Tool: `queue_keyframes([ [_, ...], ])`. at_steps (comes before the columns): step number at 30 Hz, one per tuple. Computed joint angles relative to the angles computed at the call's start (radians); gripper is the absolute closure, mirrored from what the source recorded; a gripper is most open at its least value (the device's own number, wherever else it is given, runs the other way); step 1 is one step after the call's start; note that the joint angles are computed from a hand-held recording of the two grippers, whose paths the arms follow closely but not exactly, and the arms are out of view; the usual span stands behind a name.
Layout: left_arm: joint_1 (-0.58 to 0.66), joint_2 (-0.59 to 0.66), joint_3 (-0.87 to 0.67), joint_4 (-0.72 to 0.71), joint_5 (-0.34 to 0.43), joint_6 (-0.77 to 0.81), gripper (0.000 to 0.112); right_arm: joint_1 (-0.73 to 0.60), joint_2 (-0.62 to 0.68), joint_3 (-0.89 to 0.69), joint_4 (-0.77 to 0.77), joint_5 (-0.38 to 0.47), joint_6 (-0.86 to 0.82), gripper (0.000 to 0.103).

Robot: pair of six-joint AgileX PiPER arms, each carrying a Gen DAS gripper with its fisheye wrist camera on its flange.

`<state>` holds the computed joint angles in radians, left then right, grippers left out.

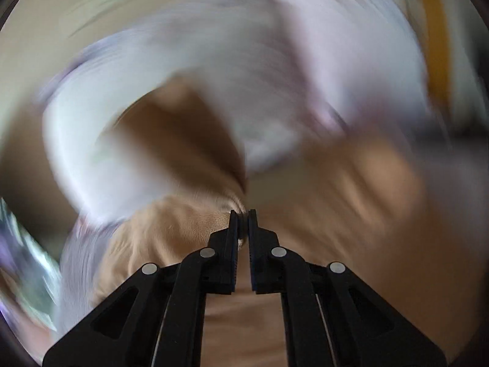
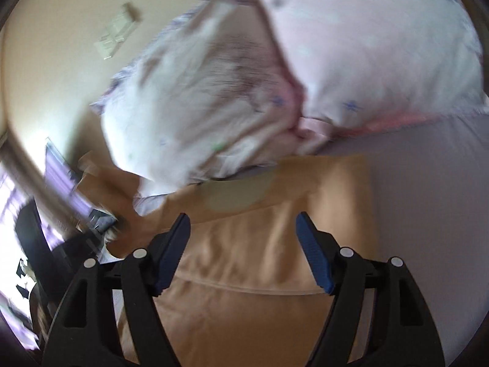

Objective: Fold small clothes

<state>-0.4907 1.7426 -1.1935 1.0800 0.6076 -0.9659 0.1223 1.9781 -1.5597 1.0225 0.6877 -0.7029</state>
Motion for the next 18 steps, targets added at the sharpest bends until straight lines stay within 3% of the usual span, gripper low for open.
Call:
queue_keyframes([
  [2,-0.146,0.124,-0.009,0.127,0.107,-0.040,0.106,-0.022,0.045,-0.044,-0.045,0.032,0.059,0.032],
  [3,-0.186,0.126,0.030,0.173,0.120,-0.084,0.105,-0.035,0.073,-0.076,-0.067,0.063,0.087,0.032],
  [5,-0.222,0.064,0.127,0.210,0.100,-0.157,0.103,-0.047,0.118,-0.131,-0.093,0.108,0.108,0.040],
  [8,-0.202,-0.078,0.248,0.195,0.065,-0.214,0.079,-0.021,0.193,-0.245,-0.183,0.162,0.190,0.055],
  [9,-0.183,-0.136,0.292,0.205,0.087,-0.256,0.070,-0.012,0.203,-0.265,-0.212,0.177,0.212,0.057],
  [13,-0.010,-0.254,0.336,0.177,0.081,-0.301,0.061,0.064,0.294,-0.393,-0.419,0.235,0.357,0.064],
  [15,0.125,-0.291,0.321,0.083,0.000,-0.260,0.058,0.088,0.267,-0.328,-0.447,0.172,0.335,0.079],
  [16,0.177,-0.299,0.313,0.033,-0.037,-0.227,0.058,0.099,0.253,-0.302,-0.437,0.158,0.288,0.094],
  [18,0.271,-0.315,0.305,-0.090,-0.108,-0.147,0.058,0.114,0.212,-0.239,-0.420,0.108,0.237,0.101],
])
